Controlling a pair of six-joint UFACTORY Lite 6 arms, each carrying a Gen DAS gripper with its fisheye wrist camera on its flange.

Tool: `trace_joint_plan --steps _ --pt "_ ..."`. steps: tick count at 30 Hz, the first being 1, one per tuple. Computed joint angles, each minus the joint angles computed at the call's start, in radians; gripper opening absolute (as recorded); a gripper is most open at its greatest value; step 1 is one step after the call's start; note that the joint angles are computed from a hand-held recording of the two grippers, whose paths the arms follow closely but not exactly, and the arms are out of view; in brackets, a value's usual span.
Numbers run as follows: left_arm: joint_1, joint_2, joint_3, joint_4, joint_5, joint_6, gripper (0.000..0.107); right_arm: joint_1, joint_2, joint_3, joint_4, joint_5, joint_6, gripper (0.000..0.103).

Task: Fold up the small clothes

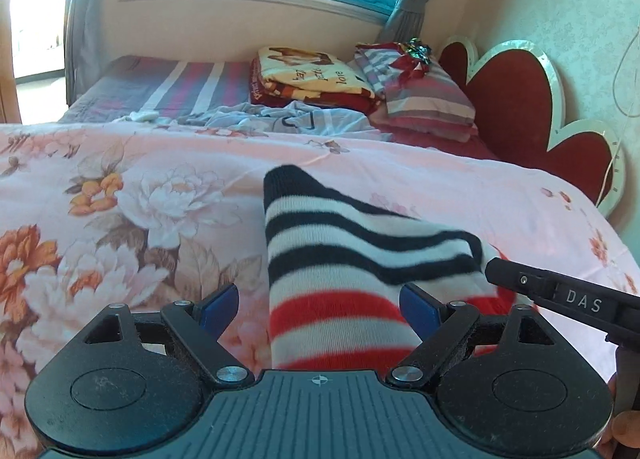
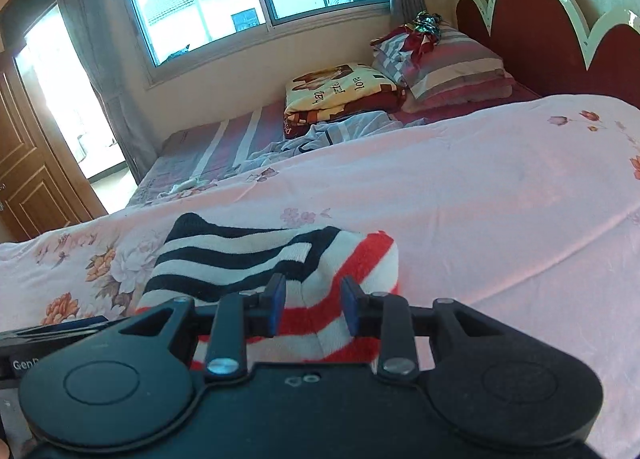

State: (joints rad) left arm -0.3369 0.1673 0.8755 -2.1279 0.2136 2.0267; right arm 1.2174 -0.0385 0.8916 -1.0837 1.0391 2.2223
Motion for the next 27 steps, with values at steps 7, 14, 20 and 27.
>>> trace_joint_plan --steps 7,14,20,27 --pt "0.014 0.301 0.217 -0.001 -0.001 -0.060 0.088 -0.134 0.090 -0.062 -0.088 -0.100 -0.004 0.029" --pt "-0.001 0.338 0.237 -0.157 -0.007 0.090 0.095 -0.189 0.029 -0.164 -0.165 -0.165 0.143 0.031" --pt "-0.012 0.163 0.063 -0.321 0.024 0.319 0.095 -0.087 0.010 -0.109 -0.072 -0.053 0.070 0.036" --pt "-0.010 -0.055 -0.136 -0.236 0.039 0.307 0.095 0.132 -0.003 -0.046 -0.005 0.131 0.029 0.038"
